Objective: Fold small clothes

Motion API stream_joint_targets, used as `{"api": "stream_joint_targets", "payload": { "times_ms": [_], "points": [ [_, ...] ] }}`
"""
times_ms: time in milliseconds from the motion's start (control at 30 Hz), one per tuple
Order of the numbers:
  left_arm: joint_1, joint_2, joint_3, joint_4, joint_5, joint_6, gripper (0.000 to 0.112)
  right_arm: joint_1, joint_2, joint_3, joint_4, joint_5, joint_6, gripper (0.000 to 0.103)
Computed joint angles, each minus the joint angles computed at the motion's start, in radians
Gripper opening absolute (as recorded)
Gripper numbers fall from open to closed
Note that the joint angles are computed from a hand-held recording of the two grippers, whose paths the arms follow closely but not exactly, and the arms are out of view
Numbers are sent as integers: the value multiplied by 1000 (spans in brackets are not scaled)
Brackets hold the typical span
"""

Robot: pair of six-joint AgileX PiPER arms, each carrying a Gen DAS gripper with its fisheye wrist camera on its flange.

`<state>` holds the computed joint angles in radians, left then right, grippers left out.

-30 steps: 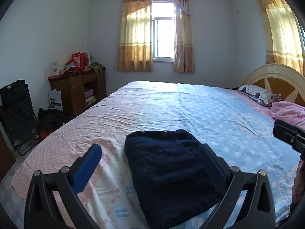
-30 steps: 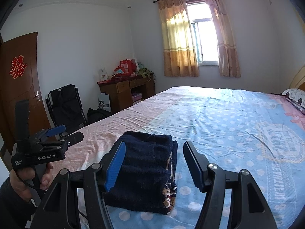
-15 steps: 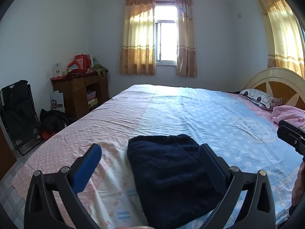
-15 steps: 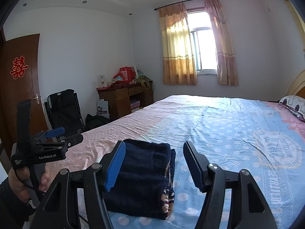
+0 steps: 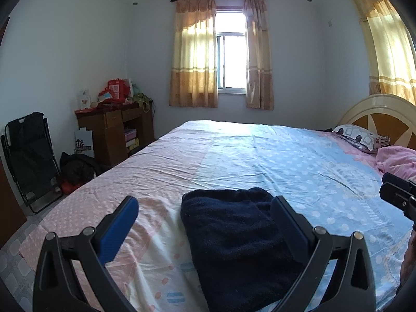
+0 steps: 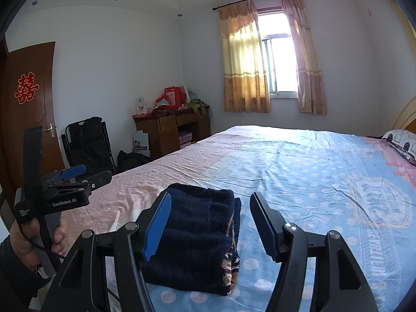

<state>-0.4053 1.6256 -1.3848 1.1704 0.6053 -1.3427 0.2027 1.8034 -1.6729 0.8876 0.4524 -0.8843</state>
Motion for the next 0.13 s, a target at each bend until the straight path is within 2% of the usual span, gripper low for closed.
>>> {"api": "stream_joint_targets", "payload": {
  "times_ms": [133],
  "points": [
    [-2, -6, 8, 17, -6, -23, 103, -1, -1, 6, 7, -1, -7, 64]
  ]
}}
